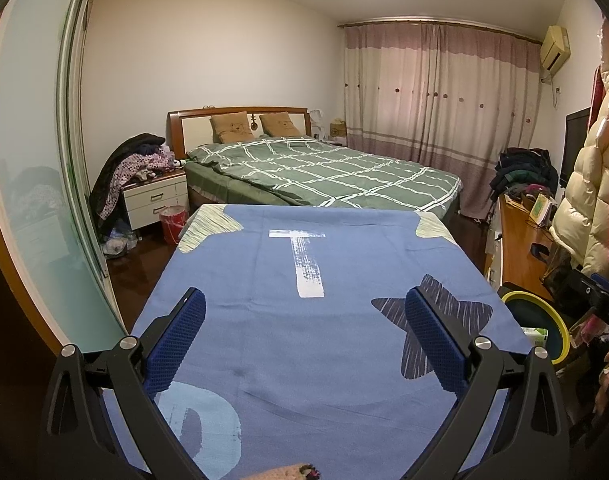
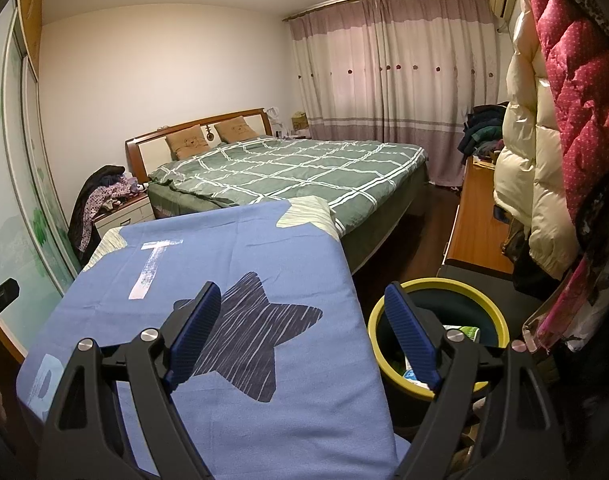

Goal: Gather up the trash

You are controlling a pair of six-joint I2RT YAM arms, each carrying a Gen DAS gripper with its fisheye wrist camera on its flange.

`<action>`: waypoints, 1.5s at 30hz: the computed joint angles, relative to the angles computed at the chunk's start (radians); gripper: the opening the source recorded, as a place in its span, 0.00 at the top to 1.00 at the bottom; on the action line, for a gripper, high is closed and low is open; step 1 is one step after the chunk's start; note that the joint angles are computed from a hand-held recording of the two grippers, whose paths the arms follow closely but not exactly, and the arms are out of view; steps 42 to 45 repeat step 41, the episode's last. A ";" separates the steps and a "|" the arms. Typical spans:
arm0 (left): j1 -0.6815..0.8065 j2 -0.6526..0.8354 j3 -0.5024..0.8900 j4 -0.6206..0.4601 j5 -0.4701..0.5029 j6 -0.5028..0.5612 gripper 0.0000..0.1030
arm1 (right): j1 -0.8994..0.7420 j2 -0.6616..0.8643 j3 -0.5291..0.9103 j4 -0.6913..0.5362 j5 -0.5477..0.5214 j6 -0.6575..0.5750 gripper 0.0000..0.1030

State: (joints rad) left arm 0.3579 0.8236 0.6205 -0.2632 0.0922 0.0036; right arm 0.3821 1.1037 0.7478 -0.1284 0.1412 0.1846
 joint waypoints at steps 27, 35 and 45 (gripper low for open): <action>-0.004 0.040 0.012 -0.003 0.012 -0.008 0.05 | 0.010 0.019 -0.006 0.014 0.004 0.006 0.23; 0.019 0.205 0.060 0.045 0.054 -0.014 0.05 | -0.004 0.111 0.038 0.036 -0.026 -0.002 0.21; 0.011 0.564 0.240 0.129 -0.018 0.030 0.05 | -0.036 0.424 0.253 0.075 -0.133 -0.005 0.10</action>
